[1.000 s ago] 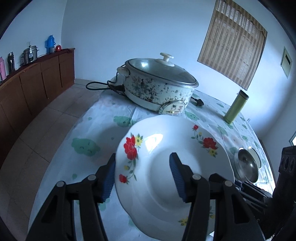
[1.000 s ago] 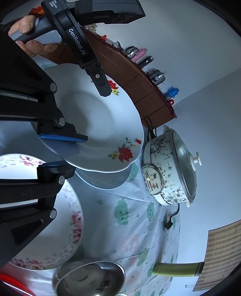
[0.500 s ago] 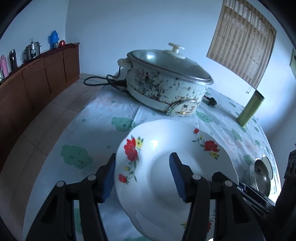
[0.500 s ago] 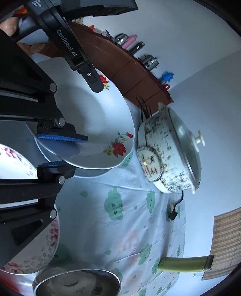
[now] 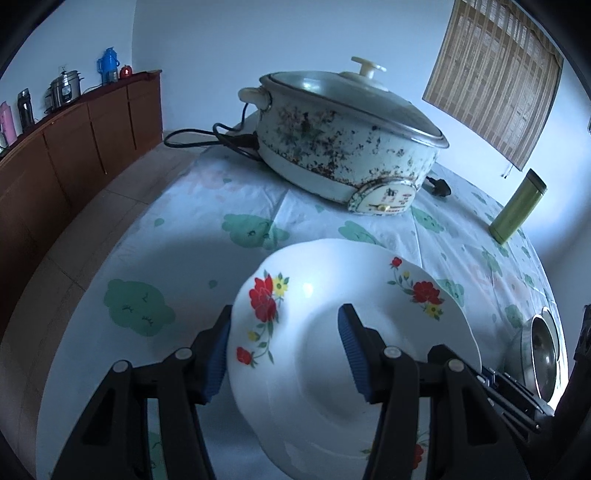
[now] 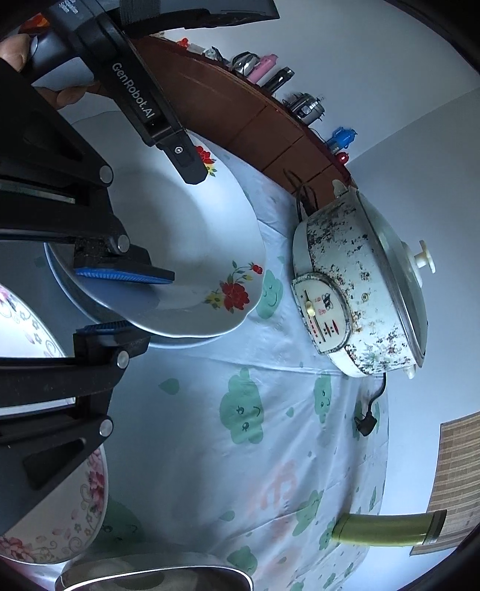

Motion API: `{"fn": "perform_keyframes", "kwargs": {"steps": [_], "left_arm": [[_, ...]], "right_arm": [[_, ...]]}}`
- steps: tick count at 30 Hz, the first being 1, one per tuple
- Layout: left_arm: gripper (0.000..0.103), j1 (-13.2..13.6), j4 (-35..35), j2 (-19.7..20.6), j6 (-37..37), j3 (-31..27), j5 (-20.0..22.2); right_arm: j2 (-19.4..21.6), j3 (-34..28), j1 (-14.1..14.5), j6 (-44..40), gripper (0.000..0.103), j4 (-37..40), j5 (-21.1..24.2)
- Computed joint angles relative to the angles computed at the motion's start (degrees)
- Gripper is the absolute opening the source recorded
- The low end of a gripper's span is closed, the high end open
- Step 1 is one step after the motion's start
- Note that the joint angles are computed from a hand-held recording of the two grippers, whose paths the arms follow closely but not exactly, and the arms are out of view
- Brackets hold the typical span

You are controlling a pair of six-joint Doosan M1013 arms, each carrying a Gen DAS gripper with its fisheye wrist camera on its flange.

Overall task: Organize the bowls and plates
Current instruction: 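Carry the red-flower plate with the right tool toward the pale blue plate, then lower the red-flower plate onto the pale blue plate and open the right tool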

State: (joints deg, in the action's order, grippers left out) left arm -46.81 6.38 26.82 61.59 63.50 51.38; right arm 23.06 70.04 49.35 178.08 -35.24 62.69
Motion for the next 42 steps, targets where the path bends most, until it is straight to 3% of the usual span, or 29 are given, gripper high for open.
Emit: {"fn": "perform_keyframes", "kwargs": {"steps": [6,12,15,19,25,29,42], "left_arm": [[0.054,-0.44,2.12,0.23,-0.89,-0.10,0.10],[0.055,-1.90,9.77,0.75,-3.71,-0.12,0.96],[0.055,-1.93,9.25,0.43,-3.00,0.23,0.05],[0.055,-2.17,8.60,0.52,-1.83,0.13,0.35],[0.059,-2.54,11.17,0.41,-3.68,0.29,0.81],[0.069,-2.77,14.81,0.26,-6.96,0.58,1.09],[0.070,-2.42,15.47,1.39,-8.14,-0.25,3.59]], "right_arm": [[0.12,-0.25,0.06,-0.59,0.021,-0.10,0.51],[0.33,-0.45,0.30,-0.71,0.024,-0.73,0.78],[1.12,-1.73,0.80,-1.59,0.024,-1.66,3.22],[1.05,-1.50,1.04,-0.59,0.028,-2.83,3.14],[-0.38,0.49,0.48,2.60,0.031,-0.84,-1.07],[-2.26,3.94,0.15,8.25,0.051,-1.05,-9.10],[-4.34,6.11,-0.41,15.12,0.052,4.30,-15.09]]}}
